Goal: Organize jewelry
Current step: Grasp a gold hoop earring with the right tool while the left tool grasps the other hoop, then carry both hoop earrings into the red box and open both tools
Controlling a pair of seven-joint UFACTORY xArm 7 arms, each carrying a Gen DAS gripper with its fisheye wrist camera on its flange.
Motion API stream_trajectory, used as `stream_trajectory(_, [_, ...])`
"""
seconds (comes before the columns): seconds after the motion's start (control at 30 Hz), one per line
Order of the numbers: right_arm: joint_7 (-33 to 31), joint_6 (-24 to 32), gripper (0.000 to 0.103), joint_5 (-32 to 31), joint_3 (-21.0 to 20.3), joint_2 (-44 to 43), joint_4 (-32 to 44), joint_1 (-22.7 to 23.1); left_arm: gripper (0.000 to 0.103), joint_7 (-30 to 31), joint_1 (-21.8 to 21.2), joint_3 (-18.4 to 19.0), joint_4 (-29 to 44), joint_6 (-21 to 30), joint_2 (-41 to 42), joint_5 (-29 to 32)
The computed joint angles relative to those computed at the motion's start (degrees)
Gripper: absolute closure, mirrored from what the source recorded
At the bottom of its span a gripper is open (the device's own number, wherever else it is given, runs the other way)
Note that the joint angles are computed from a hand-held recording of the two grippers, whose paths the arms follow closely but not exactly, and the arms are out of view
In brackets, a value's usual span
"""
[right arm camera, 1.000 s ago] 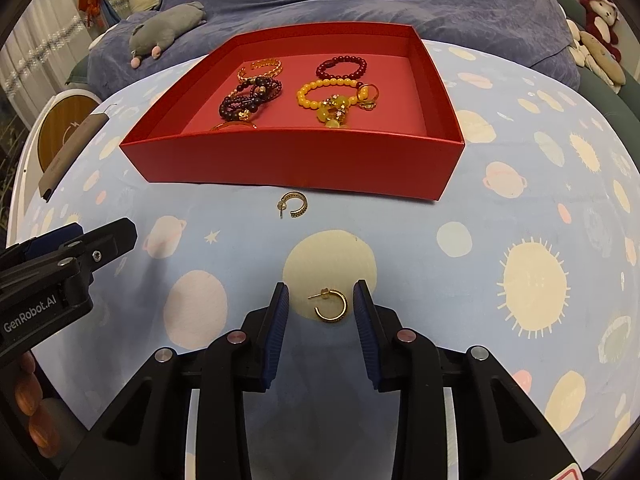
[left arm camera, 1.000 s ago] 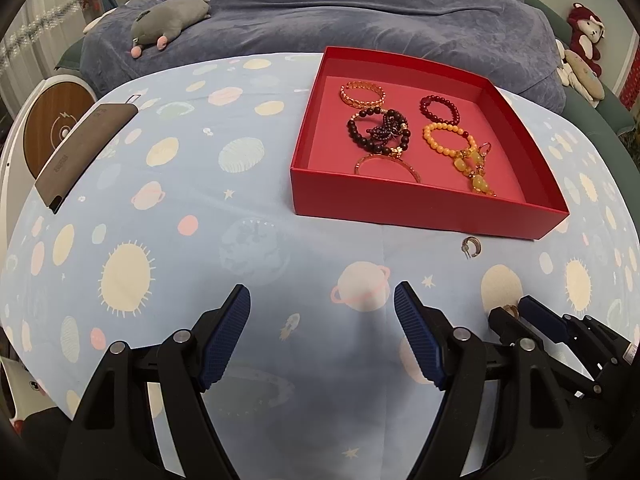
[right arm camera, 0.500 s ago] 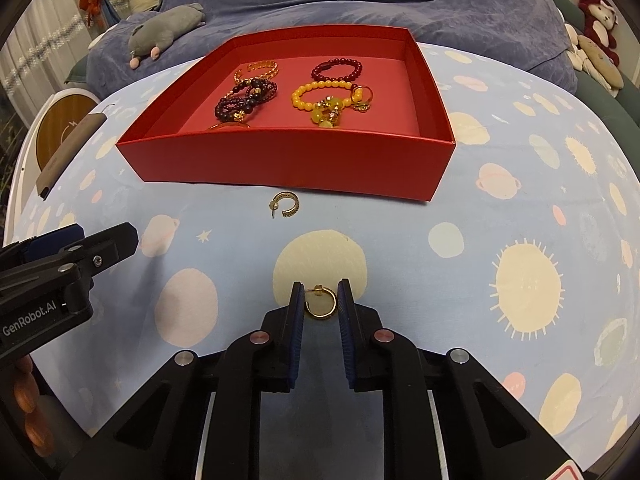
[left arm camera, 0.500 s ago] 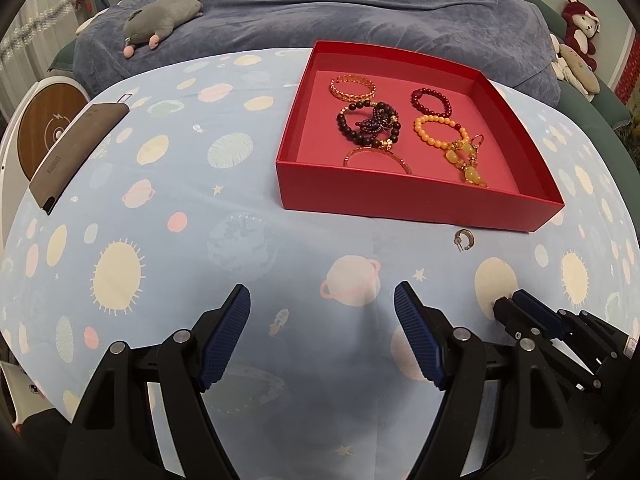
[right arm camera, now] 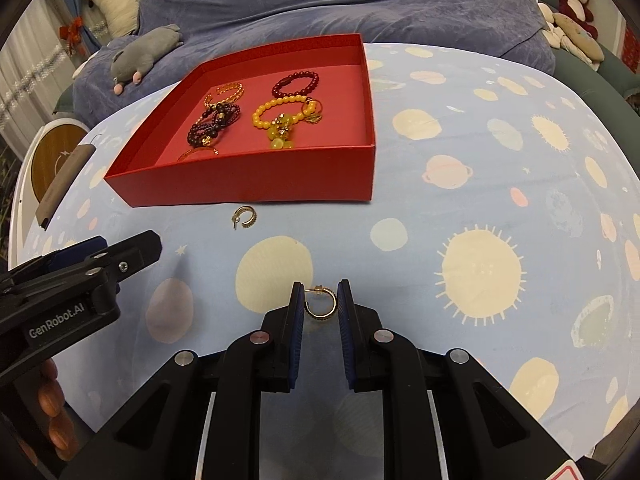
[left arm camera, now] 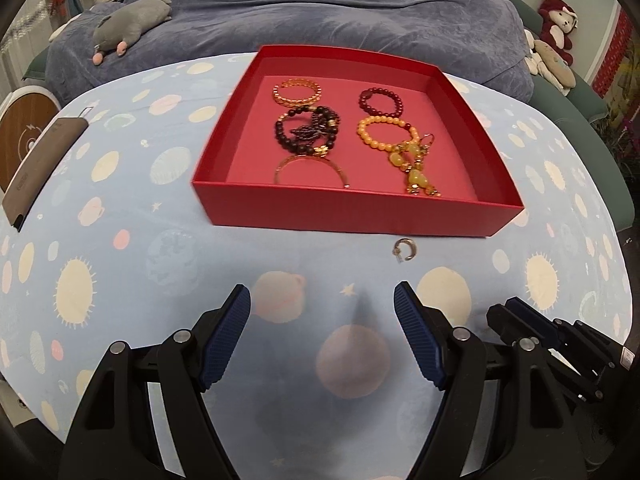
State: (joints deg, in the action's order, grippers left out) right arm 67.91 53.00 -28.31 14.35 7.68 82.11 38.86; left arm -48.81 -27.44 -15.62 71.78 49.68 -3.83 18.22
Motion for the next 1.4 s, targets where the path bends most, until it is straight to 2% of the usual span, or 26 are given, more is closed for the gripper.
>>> stream_trajectory(0.13, [0.57, -0.35, 0.087, 0.27, -0.18, -1.68, -1.69, -0.83, 0.033, -0.42, -1.10, -0.19, 3.46, -1.56, 4.43, 0.86])
stream_trajectory(0.43, [1.19, -2.52, 0.087, 1.20, 0.35, -4.06, -5.16, -3.26, 0.050, -1.31, -4.60, 2.43, 8.99, -1.98, 11.67, 2.66])
stream_trajectory(0.53, [1.33, -3.31, 0.087, 1.51, 0.52, -4.39, -5.84, -3.80, 0.053, -1.79, -5.69, 3.06, 10.15, -0.96, 12.63, 4.85])
stream_trajectory(0.73, [1.63, -4.06, 0.087, 1.71, 0.82, -4.47, -6.25, -4.16, 0.066, -2.69, -8.27, 3.81, 12.16, 3.27, 14.16, 11.24])
stream_trajectory(0.83, [1.53, -4.09, 0.087, 1.81, 0.88, -4.28, -6.12, -4.18, 0.074, -2.85, -8.59, 3.95, 11.66, 3.66, 13.73, 12.33])
stream_trajectory(0.87, [1.50, -4.06, 0.087, 1.86, 0.88, -4.22, -6.06, -4.16, 0.079, -2.99, -8.55, 3.98, 11.56, 3.78, 13.61, 12.42])
stream_trajectory(0.9, [1.43, -4.05, 0.087, 1.92, 0.87, -4.19, -6.02, -4.15, 0.085, -3.10, -8.33, 4.02, 11.04, 3.50, 13.16, 12.15])
stream_trajectory(0.93, [1.35, -4.01, 0.087, 1.94, 0.87, -4.14, -5.93, -4.12, 0.086, -2.95, -7.84, 4.01, 10.22, 2.72, 12.48, 11.19])
stream_trajectory(1.07, [1.12, -3.81, 0.087, 1.77, 0.90, -3.94, -5.40, -3.92, 0.086, -2.41, -5.45, 3.63, 5.90, -0.80, 8.95, 6.18])
stream_trajectory(1.4, [0.28, -2.83, 0.087, 1.39, 1.03, -2.47, -2.88, -2.42, 0.086, -2.12, -0.82, 1.80, -4.46, -3.70, -0.98, -0.64])
